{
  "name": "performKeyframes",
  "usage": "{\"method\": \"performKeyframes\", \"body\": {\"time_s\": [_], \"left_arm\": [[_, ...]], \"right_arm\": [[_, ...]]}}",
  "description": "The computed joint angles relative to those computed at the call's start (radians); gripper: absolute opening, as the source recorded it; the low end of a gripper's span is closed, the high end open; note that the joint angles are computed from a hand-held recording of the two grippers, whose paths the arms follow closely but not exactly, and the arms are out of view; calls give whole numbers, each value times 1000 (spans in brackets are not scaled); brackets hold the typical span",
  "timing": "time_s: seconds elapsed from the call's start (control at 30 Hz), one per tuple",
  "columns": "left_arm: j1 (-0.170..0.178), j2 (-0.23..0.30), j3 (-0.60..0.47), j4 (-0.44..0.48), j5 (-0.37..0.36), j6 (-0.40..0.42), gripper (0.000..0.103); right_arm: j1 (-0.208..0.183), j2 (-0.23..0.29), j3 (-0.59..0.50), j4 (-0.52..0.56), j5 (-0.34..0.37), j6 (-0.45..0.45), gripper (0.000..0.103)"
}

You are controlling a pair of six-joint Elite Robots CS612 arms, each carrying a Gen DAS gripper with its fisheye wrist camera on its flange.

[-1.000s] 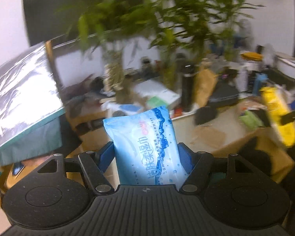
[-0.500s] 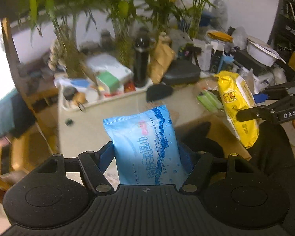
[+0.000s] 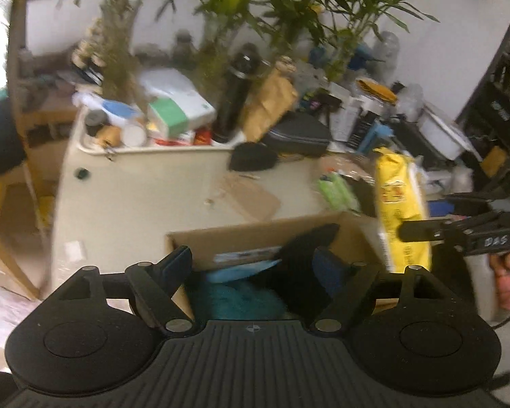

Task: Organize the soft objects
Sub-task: 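Carry the blue packet and wipes pack over the cardboard box and open both tools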

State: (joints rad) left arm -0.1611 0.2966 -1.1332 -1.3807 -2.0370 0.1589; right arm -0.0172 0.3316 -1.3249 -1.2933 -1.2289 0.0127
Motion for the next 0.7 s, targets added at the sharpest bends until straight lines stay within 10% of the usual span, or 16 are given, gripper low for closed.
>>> {"method": "performKeyframes", "body": {"time_s": [0.7], "left_arm": [[26, 136, -174, -100, 119, 37, 78]], "right_arm": [[22, -11, 39, 38, 53, -4, 67]]}}
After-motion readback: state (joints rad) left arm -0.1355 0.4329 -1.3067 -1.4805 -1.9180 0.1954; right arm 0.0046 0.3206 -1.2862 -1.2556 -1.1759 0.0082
